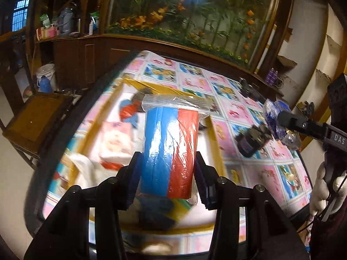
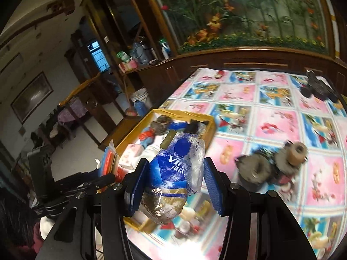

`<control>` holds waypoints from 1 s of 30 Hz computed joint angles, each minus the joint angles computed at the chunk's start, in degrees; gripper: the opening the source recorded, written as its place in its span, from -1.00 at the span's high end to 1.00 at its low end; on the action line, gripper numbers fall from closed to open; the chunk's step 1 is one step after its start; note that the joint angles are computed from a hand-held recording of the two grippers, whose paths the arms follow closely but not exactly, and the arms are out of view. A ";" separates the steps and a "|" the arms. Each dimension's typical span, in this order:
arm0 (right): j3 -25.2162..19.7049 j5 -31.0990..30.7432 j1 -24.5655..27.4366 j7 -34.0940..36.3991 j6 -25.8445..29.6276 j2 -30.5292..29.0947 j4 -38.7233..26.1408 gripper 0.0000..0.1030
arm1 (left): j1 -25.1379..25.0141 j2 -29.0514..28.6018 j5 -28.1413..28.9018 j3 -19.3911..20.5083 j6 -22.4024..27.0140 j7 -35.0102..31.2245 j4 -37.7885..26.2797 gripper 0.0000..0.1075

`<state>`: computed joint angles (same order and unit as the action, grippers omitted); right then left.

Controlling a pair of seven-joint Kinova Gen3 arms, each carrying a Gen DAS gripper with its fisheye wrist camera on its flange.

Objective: Organize soft objects
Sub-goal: 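Carry the blue snack bag and red-and-blue pack over the yellow box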

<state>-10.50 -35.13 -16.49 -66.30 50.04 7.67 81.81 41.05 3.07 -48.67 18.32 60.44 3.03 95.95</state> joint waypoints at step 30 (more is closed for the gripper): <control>-2.09 19.61 -16.47 -19.60 8.51 29.23 -33.78 0.01 | -21.75 6.74 35.14 -12.49 -15.35 -36.24 -5.73 0.17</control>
<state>-12.58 -15.52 -32.96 -85.90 58.54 36.90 48.03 19.30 9.81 -13.53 5.83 45.09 -33.22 90.21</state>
